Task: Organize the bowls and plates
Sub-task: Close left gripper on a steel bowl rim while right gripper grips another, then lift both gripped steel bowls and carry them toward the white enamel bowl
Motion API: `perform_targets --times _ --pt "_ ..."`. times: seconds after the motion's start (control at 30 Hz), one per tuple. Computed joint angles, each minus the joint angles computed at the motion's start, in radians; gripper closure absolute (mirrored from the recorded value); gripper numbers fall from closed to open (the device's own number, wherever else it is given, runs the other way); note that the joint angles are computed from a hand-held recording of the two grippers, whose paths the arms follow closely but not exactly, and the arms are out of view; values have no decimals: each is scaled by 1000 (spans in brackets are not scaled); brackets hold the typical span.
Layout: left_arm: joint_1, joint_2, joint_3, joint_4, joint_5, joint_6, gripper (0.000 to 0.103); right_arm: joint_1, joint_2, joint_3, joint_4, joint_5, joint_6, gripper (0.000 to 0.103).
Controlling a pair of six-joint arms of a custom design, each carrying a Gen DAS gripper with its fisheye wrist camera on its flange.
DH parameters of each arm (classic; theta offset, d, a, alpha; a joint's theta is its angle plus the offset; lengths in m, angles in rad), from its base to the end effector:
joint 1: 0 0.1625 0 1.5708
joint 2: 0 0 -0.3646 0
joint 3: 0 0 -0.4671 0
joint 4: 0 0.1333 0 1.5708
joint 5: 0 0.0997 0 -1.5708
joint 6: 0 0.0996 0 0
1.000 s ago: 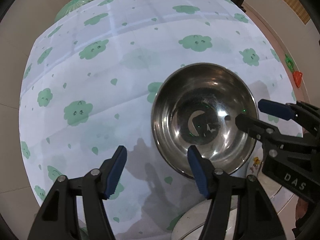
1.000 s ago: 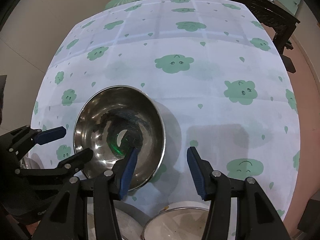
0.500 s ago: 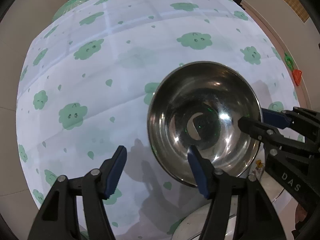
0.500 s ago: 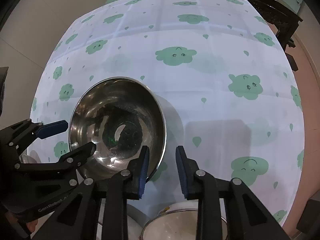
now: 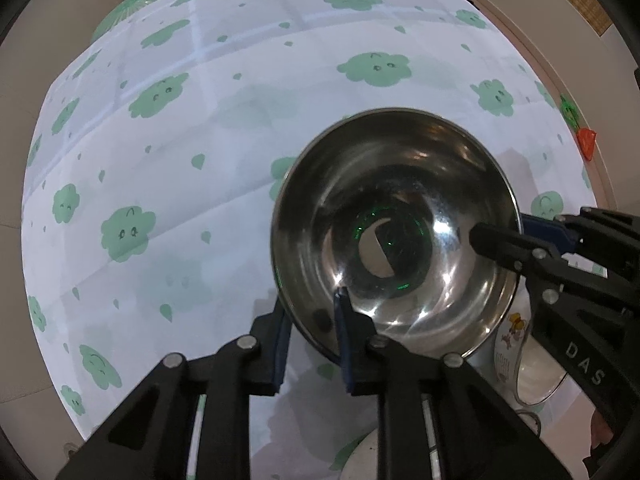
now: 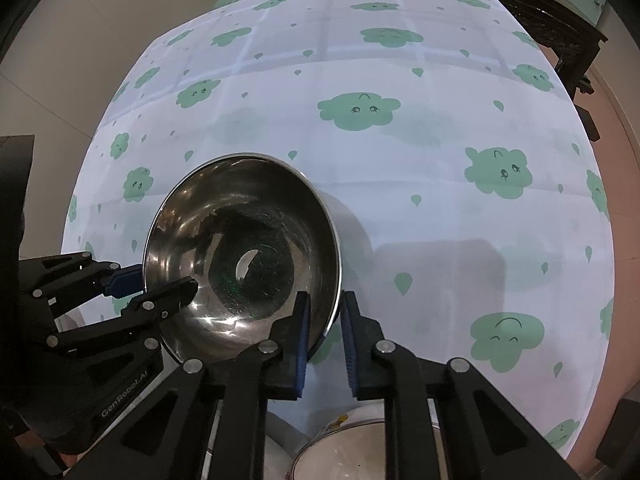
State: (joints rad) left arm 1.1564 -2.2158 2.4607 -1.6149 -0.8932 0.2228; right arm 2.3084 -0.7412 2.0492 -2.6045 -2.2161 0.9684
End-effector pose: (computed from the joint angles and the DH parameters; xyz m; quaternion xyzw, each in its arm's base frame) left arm 0.0519 -0.3682 0.2447 0.3256 0.8807 0.0625 0.3382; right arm 0.3668 -0.2946 -0.1460 -0.0651 -0.9382 0.1513 0.3043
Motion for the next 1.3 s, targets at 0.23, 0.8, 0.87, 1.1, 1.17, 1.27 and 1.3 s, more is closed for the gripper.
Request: perform_targets --times 0.23,0.8,0.87,1.1,1.17,1.27,1.3 --pt "-18 -10 -1 40 3 -26 86 6 -4 -1 10 -2 7 86" --pt "-74 -60 -12 121 5 -77 86 45 -23 -30 87 -4 31 87" --pt "-84 -68 -12 133 3 -87 86 53 -25 -36 102 -5 35 87" --pt "-104 -109 -13 169 -1 -95 86 93 -36 -60 165 -13 63 87" --pt "-106 -123 -17 183 -2 -91 86 103 -37 -65 178 -12 72 87" --pt "-110 -147 -21 206 -5 -88 86 116 -36 -73 196 -9 87 87" --pt "-117 -164 -20 224 -7 -93 86 121 -36 -75 201 -8 92 87"
